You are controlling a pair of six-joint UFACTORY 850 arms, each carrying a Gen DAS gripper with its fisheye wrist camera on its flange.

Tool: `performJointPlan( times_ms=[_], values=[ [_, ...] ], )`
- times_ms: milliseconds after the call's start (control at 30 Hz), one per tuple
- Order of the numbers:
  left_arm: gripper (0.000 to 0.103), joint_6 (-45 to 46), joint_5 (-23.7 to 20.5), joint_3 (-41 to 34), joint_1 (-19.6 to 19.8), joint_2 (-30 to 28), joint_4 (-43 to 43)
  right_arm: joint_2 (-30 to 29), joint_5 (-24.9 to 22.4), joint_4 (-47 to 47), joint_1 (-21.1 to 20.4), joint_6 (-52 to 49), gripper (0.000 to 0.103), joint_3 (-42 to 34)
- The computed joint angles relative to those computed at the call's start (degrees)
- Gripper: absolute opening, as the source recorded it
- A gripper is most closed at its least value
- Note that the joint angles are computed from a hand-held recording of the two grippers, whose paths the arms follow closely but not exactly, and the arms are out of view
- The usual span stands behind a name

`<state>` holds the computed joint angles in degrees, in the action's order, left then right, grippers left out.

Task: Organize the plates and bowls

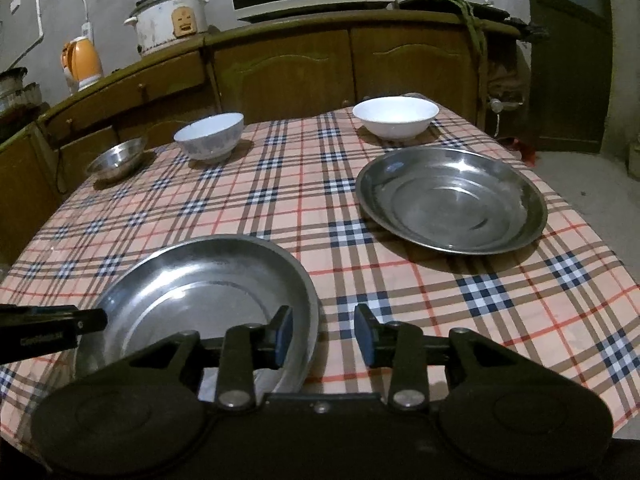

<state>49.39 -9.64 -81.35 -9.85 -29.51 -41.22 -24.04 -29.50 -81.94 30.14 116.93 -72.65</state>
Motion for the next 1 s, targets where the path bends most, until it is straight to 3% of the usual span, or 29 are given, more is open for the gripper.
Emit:
performJointPlan(
  times_ms=[100,367,533,1000],
  values=[
    [0.041,3.7,-0.3,0.4,0.2,0.9,-4.1,0.6,-0.5,-1.0,0.3,0.6,0.042,0.3],
    [0.056,2.1,-1.6,1.2,-0.2,3.0,-3.8,2.4,-1.9,-3.5,0.7,2.9,0.048,1.0],
    [0.065,4.0,-2.5,1.6,-0.5,4.0,-6.3,3.6,-3.4,-5.0,1.1,4.2,0.057,1.7],
    [0.070,9.5,-3.4,1.8,-2.4,5.4,-12.2,6.8,-6.5,-7.4,0.9,7.4,0.068,4.4]
  ],
)
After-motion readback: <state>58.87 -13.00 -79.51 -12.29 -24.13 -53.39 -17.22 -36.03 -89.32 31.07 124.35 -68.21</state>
